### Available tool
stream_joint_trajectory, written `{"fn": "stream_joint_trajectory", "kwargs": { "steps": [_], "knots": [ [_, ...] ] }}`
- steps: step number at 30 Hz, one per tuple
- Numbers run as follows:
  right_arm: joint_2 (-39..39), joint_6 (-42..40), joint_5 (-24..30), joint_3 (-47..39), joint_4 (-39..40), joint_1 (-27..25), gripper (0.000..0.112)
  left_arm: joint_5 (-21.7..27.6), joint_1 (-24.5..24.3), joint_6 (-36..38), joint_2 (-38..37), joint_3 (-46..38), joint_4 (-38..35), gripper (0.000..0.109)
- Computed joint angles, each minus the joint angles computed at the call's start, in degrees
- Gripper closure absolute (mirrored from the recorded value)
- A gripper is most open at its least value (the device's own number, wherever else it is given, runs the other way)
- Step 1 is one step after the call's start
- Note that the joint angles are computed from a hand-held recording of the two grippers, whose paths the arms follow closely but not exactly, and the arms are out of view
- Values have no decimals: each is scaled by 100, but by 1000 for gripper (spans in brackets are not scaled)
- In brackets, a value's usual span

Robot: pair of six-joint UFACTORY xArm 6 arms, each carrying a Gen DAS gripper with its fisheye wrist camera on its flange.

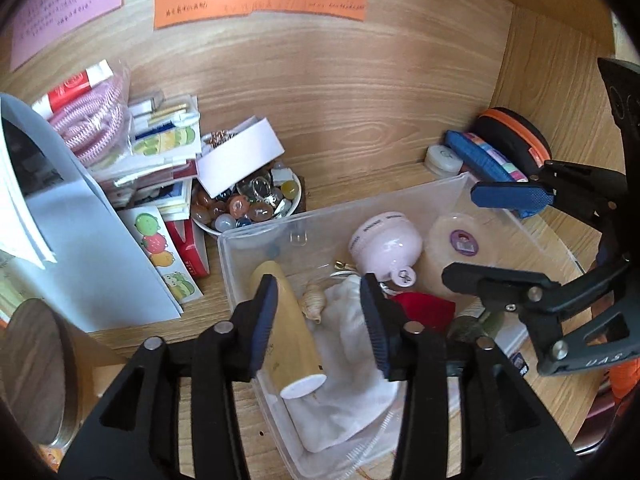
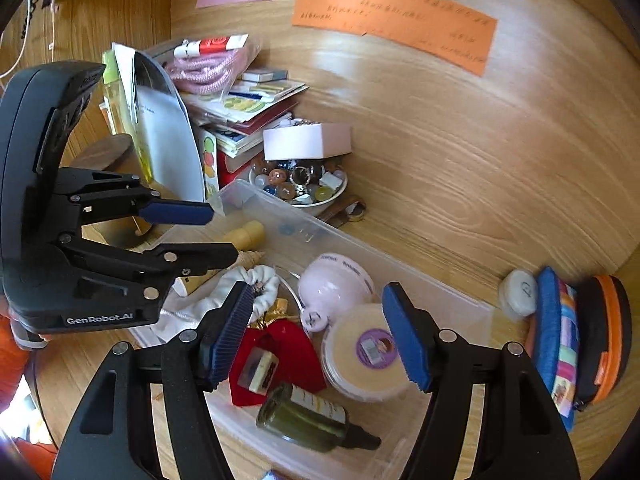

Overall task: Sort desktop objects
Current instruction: 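Release the pink compact and seashell into the bin, open both tools, then withdraw both open tools from the bin toward the remaining items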

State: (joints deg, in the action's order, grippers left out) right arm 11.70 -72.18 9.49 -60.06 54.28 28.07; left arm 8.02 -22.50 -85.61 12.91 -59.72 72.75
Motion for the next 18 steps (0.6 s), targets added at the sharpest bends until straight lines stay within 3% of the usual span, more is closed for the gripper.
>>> {"fn": "stream_joint_trajectory", "kwargs": {
  "steps": [12,18],
  "knots": [
    [-895,-801,-250,800,1208,79,48,1018,-641,-896,-799,437,687,34],
    [-1462,-1854,-473,1162,2452,155,35,1433,-909,-1421,-1292,775,1001,15]
  ]
}}
